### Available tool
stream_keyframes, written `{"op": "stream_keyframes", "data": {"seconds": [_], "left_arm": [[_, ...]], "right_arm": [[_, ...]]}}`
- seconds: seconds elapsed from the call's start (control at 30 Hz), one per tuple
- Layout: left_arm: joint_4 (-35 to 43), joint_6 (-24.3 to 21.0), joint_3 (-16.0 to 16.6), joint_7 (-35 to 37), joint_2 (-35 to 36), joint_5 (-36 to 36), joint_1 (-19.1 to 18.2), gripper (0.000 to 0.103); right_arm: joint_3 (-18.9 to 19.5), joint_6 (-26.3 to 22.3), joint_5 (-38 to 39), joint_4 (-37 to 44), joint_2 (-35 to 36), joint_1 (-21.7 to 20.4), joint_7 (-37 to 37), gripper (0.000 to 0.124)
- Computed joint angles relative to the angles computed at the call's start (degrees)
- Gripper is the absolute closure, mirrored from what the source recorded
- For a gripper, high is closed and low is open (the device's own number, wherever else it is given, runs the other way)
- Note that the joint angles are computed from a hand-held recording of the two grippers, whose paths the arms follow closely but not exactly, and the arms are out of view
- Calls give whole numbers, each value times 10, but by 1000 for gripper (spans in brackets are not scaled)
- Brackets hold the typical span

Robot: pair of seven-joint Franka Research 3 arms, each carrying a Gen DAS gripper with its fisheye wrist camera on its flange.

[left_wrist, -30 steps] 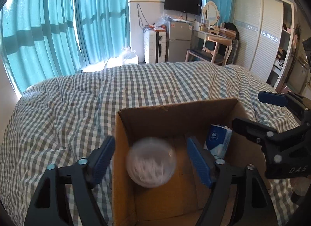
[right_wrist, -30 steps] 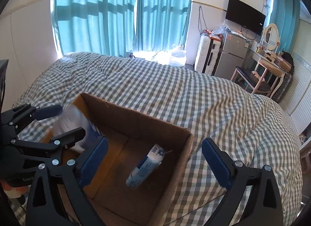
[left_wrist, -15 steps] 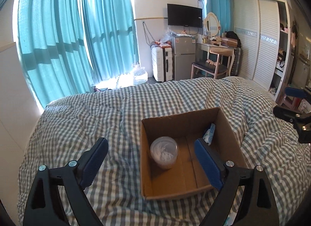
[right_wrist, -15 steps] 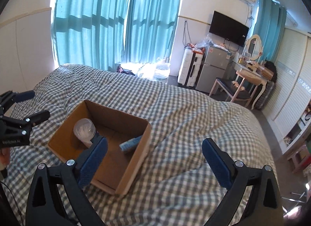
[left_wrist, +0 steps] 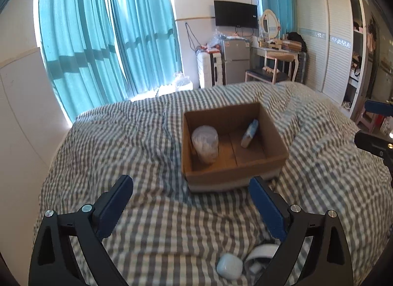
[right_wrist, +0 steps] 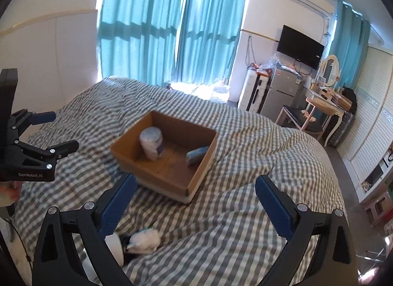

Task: Organize objects
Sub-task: 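Move both tools back toward the remaining items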

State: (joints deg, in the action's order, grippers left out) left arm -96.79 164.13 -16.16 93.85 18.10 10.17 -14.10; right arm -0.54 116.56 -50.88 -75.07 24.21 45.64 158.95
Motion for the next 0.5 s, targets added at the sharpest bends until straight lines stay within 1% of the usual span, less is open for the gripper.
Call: {"op": "stream_keyframes", "data": {"seconds": [0.07, 0.23, 0.3, 0.33, 0.37, 0.47, 0.5], "left_arm": [[-45, 14, 32, -56, -20, 42, -24, 5], [-114, 48, 31, -105, -34, 59, -20, 5], [-123, 46, 15, -104, -28, 41, -9, 5], [-123, 38, 3, -92, -22, 26, 0, 5], [-123, 33, 3, -91, -19, 26, 0, 5], [-121, 24, 31, -126, -6, 67, -24, 5], [-120, 17, 29, -125, -2, 68, -22, 5]], "right_arm": [[5, -4, 11, -2, 12, 5, 1, 26], [3, 11, 41, 0, 57, 13, 35, 26], [5, 51, 76, -9, 70, 2, 37, 26], [7, 66, 96, -11, 78, -5, 31, 26], [5, 72, 111, -7, 86, -7, 24, 26], [-2, 81, 156, -3, 104, -14, 1, 26], [-4, 87, 169, -6, 106, -17, -2, 26]]}}
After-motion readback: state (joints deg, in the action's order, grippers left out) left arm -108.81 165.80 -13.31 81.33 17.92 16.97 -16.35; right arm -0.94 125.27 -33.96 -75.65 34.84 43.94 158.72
